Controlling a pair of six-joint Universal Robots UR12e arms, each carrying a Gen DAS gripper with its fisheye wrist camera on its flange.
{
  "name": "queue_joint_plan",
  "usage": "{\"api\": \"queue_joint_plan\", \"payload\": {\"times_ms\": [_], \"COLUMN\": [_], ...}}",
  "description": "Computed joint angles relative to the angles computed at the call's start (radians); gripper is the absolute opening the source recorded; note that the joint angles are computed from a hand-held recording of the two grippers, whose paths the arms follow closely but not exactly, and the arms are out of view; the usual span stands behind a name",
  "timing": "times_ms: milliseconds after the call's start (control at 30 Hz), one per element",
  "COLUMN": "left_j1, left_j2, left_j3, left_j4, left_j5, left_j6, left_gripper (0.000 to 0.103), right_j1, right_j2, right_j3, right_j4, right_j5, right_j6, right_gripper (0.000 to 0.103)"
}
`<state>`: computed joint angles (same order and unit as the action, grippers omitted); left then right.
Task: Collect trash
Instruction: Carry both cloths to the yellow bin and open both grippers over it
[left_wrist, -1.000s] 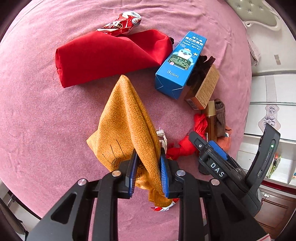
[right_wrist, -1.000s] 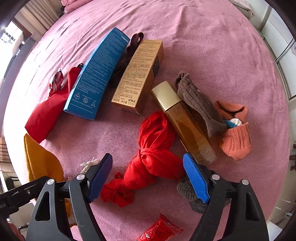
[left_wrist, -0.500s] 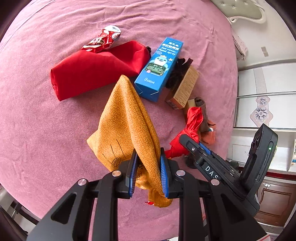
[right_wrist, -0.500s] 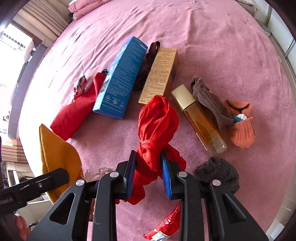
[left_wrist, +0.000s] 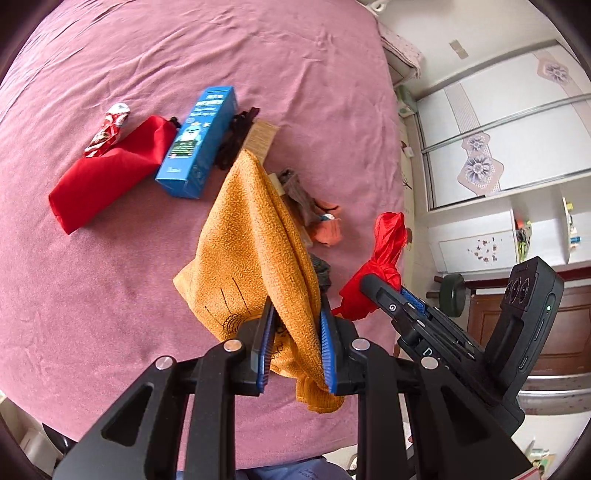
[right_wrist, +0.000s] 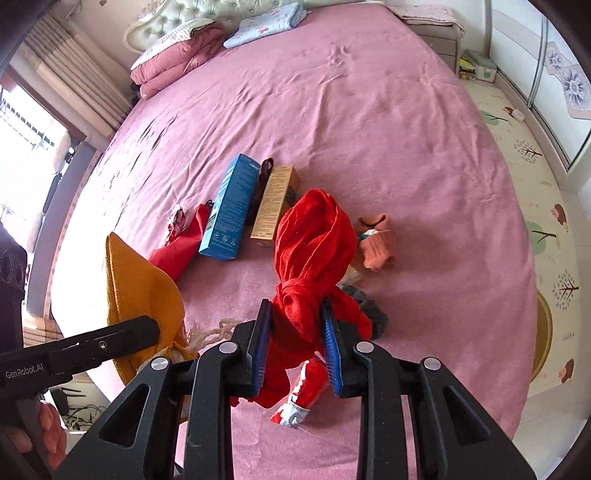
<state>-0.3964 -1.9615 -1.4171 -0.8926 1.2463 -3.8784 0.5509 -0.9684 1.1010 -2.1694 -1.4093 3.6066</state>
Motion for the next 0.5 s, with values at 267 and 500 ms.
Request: {"api": "queue_joint_plan", "payload": {"times_ms": [267,500], "left_j1": [-0.068,-0.134], "left_j2": [-0.105,-0.251], "left_j3": [0.187,0.423], "left_j4": [-0.117,-0.270], "left_j5": [-0.054,-0.102], "left_j6": [0.166,0.322], "left_gripper": [0.023,0.023], "right_j1": [-0.044,-0.100], "right_j2": [-0.139,-0.260], "right_j3": [0.202,0.379], "right_j4": [-0.089,-0.145], "right_j5": [-0.064,-0.124], "right_j6": [0.128,0.249], "right_gripper": [0.026,0.026]}}
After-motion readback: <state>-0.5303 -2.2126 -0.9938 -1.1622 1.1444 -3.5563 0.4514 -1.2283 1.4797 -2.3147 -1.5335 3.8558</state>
